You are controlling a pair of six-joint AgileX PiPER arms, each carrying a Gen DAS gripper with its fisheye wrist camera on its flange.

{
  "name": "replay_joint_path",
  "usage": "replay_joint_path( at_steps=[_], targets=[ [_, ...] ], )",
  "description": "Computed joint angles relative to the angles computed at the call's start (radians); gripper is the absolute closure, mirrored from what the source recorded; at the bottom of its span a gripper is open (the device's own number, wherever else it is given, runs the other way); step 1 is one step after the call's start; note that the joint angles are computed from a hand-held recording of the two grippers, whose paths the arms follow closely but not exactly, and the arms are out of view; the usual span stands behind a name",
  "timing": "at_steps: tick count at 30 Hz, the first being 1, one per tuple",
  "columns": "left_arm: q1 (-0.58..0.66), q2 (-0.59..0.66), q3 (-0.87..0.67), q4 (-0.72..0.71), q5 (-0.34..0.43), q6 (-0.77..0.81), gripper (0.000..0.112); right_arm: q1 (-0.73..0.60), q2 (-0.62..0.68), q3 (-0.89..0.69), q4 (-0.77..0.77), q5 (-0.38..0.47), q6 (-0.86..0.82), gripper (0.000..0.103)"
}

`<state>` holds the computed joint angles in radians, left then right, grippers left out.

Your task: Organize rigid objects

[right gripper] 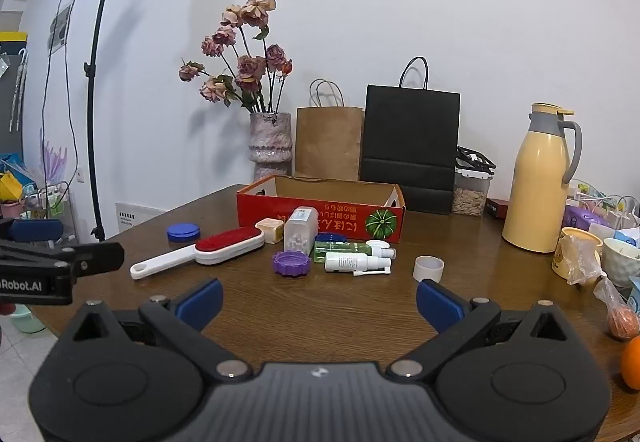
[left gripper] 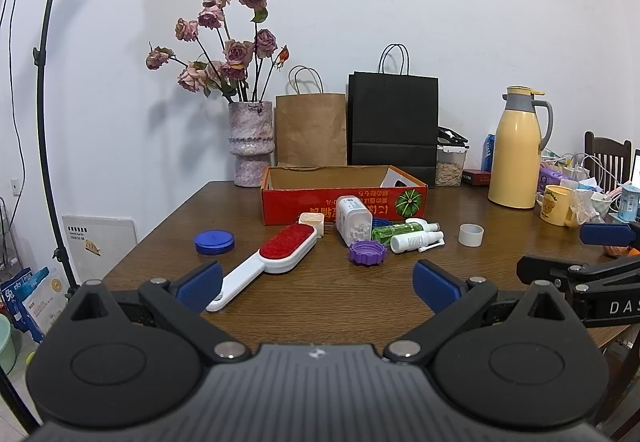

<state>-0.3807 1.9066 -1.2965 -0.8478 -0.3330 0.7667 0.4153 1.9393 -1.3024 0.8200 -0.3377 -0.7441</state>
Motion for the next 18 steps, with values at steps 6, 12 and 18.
replay_joint_path(
  at_steps=[6, 12, 18],
  targets=[
    [0.003, 0.043, -0.048, -0.026, 0.017, 0.022, 0.009, -0.005, 0.012, -0.018, 0.004, 0.008, -0.009, 0.000],
    [0.020, 0.069, -0.088, -0.044, 0.047, 0.039, 0.009, -0.013, 0.022, -0.049, 0.047, 0.030, -0.057, 0.000],
    [0.036, 0.103, -0.142, -0.095, 0.081, 0.093, 0.009, -0.020, 0.068, -0.109, 0.096, 0.046, -0.110, 0.000]
  ],
)
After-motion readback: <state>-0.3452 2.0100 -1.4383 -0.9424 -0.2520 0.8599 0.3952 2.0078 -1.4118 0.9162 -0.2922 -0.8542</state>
